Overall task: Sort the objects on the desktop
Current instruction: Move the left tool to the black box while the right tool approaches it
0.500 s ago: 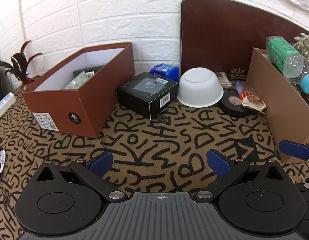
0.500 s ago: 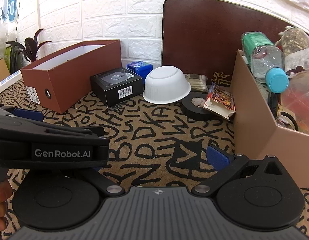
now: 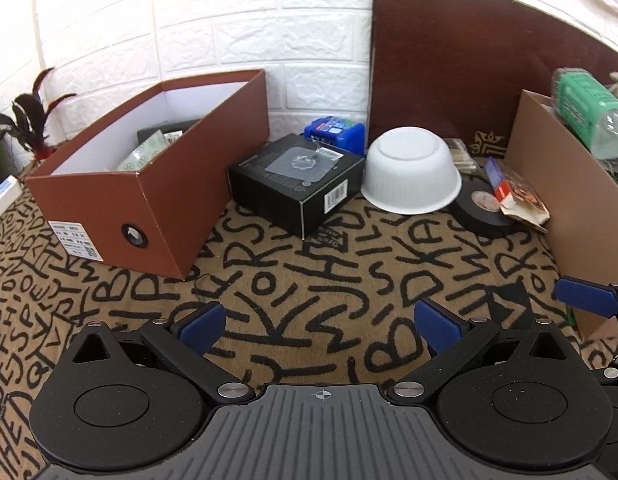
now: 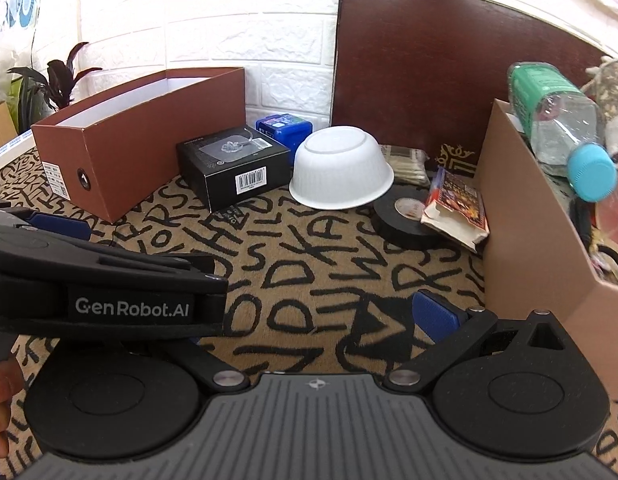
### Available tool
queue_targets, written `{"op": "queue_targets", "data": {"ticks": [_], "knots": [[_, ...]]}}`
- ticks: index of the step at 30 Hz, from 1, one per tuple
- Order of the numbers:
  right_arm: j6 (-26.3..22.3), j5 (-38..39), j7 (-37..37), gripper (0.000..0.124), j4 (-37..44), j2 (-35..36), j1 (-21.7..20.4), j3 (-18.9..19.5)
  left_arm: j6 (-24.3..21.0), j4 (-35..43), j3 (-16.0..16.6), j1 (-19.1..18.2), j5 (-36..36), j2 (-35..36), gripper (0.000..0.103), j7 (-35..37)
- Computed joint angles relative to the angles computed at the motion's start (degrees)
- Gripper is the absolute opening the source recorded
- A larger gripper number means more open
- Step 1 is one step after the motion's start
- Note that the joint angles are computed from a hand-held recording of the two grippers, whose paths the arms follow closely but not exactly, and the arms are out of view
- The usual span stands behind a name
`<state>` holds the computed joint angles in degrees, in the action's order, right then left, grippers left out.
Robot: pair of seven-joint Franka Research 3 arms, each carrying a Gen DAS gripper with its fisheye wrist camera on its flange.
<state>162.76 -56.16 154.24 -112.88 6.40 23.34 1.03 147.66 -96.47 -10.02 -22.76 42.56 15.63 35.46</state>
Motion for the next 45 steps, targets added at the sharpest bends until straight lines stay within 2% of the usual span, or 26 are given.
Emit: {"op": "queue_targets", "data": {"ticks": [5,7,8,10,12,13,16,18,20,21,23,25,26,31,36,38,41,43,45], "knots": [[6.91,-2.81,-0.84,0.103,5.54,5.16,-0.26,-2.43,2.06,3.43,1.53,0.70,0.30,2.59,0.103,-2.04],[10.63,-1.28,-5.02,0.103,9.21,8.63,-0.51,-3.45,2.05,6.16,2.65,0.36,2.17,4.48,0.102,-2.21],[12.03,2.46,-10.25,0.103,10.97,10.47,-2.31,-1.82,1.66,7.77,3.16,0.13,2.82,5.63,0.101,-2.32],[14.71,14.46,-25.98,0.103,13.87,14.50,-9.59,6.40,1.35,10.73,3.33,0.73,1.46,7.90,0.091,-1.01],[13.77,22.41,-38.09,0.103,17.55,18.72,-16.98,16.02,1.68,12.82,3.01,1.64,-1.28,9.65,0.085,1.44],[13.00,24.74,-42.42,0.103,19.44,20.74,-19.26,19.34,1.25,14.04,3.36,1.52,-1.83,10.57,0.083,1.95],[12.19,28.64,-51.34,0.102,23.63,25.45,-22.72,24.93,1.11,15.44,5.34,0.38,-0.43,11.91,0.082,1.14],[12.11,31.20,-57.86,0.101,25.72,28.62,-25.90,30.10,4.54,14.57,4.60,1.74,-2.33,12.05,0.082,2.17],[12.70,33.13,-63.04,0.101,27.36,31.55,-28.16,34.26,5.56,14.98,5.19,1.55,-3.36,12.60,0.085,0.82],[12.70,33.54,-64.71,0.101,28.49,32.64,-28.01,34.69,5.55,15.49,5.78,1.09,-3.13,13.00,0.086,0.03],[12.55,33.44,-65.76,0.101,31.55,33.98,-24.72,31.23,5.18,16.21,6.14,0.81,-3.52,13.46,0.087,-0.83],[11.60,34.08,-67.02,0.102,34.61,35.54,-22.54,29.06,7.29,15.39,4.82,2.12,-5.66,13.22,0.093,1.25],[10.69,34.81,-67.12,0.103,36.28,36.29,-21.51,27.95,8.03,15.09,5.50,1.63,-5.13,13.12,0.093,0.59],[5.91,38.58,-74.56,0.103,42.35,40.44,-21.32,29.93,5.39,18.54,7.54,-0.74,-3.03,15.31,0.101,-2.13],[4.53,41.86,-82.25,0.103,45.08,42.76,-21.86,31.99,4.90,19.59,7.87,-0.95,-3.18,16.30,0.101,-5.61],[3.50,42.96,-82.96,0.103,46.18,42.71,-20.76,30.69,5.24,19.46,6.95,-0.20,-4.99,16.26,0.098,-6.05],[9.51,45.05,-82.48,0.103,40.23,39.49,-21.11,29.13,9.04,18.76,5.65,0.93,-5.93,16.51,0.099,-2.20],[7.56,46.90,-83.63,0.103,41.08,39.78,-21.16,29.11,7.79,21.50,7.62,-1.16,-4.16,18.61,0.100,-2.61],[4.09,48.60,-84.82,0.103,44.41,41.16,-20.37,28.73,8.85,22.96,7.36,-0.61,-5.54,20.28,0.100,-2.73]]}}
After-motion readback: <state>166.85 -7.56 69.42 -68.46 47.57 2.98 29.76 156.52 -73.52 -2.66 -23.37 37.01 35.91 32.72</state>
